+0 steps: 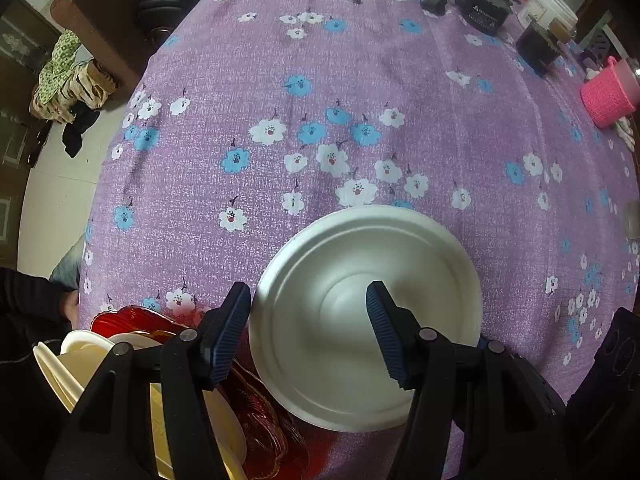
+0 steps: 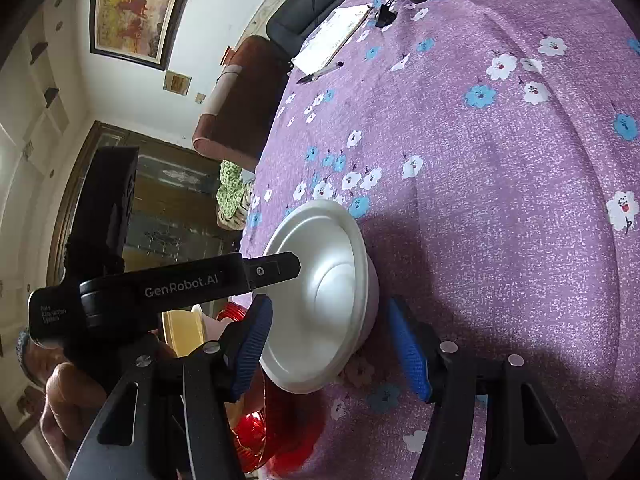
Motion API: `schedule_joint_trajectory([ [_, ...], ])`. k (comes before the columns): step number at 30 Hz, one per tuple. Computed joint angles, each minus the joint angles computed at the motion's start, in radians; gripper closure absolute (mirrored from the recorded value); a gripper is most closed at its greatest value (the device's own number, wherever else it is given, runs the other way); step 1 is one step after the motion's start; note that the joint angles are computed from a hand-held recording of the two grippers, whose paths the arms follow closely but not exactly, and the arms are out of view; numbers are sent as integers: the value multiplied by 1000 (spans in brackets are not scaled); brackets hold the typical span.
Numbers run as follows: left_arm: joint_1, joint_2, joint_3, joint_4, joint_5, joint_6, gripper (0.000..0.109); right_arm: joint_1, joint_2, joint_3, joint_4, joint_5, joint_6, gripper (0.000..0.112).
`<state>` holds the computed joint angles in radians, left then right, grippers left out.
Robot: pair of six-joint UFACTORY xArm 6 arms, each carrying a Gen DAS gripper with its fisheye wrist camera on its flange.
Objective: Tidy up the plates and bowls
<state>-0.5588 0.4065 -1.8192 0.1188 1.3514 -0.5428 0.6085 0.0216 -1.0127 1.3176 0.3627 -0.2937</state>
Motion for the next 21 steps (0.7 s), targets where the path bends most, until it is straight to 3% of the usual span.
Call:
schedule_joint_trajectory([
  [4, -6, -7, 12, 0, -4, 5, 49, -3, 13, -9, -7, 19, 4, 56],
  [9, -16, -24, 34, -8, -19, 12, 51, 6, 10, 1, -110, -30, 79, 81],
  [15, -24, -29, 38, -70, -26, 32, 56, -9, -18, 42, -259, -64, 199, 103],
  [21, -52, -11, 7, -137, -27, 56, 56, -50, -78, 100, -393, -61, 299, 105],
])
